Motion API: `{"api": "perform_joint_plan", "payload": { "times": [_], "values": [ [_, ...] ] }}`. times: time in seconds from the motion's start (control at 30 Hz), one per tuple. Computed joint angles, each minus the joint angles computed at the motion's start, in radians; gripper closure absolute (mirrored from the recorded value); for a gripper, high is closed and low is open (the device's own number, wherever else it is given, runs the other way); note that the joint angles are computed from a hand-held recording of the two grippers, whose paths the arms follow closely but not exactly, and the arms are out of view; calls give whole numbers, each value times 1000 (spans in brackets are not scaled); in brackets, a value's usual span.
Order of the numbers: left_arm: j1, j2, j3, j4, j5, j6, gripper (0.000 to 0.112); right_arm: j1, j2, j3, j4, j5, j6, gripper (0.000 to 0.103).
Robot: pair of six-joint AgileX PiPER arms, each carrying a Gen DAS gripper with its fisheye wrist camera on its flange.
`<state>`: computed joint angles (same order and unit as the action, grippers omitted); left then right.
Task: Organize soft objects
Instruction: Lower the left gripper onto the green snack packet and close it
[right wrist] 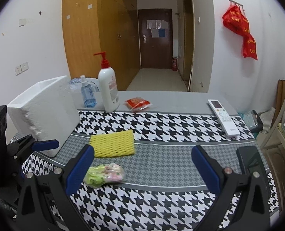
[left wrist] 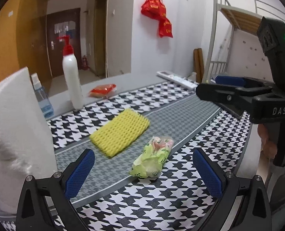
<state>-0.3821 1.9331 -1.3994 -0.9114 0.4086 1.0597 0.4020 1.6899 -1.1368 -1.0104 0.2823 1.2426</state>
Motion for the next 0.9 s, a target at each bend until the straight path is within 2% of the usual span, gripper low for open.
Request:
{"api": "perform_joint_plan", "payload": {
  "times": [0.13, 0.2, 0.37, 0.53, 0.77, 0.83, 0.9],
  "values": [
    [-7, 52, -65, 97, 64, -102, 11, -22, 18, -12, 73, -12, -66, 1],
    [-16, 66, -80, 126, 66, -127, 12, -29, 27, -20, 100, -14, -96, 1],
    [-26, 117, -148, 202, 108, -210, 21, -38, 50, -42, 192, -27, -197, 1],
    [-43, 151, -188, 278, 132, -274, 39, -47, 65, -56, 271, -36, -283, 1],
    [-54, 196, -245, 348, 162, -341, 52, -55, 88, -77, 383, -43, -408, 1],
    [-57, 203, -252, 360, 166, -349, 69, -59, 94, -83, 422, -42, -446, 1],
    [-56, 207, -252, 350, 163, -339, 75, -62, 104, -93, 462, -38, -487, 1]
  ]
}}
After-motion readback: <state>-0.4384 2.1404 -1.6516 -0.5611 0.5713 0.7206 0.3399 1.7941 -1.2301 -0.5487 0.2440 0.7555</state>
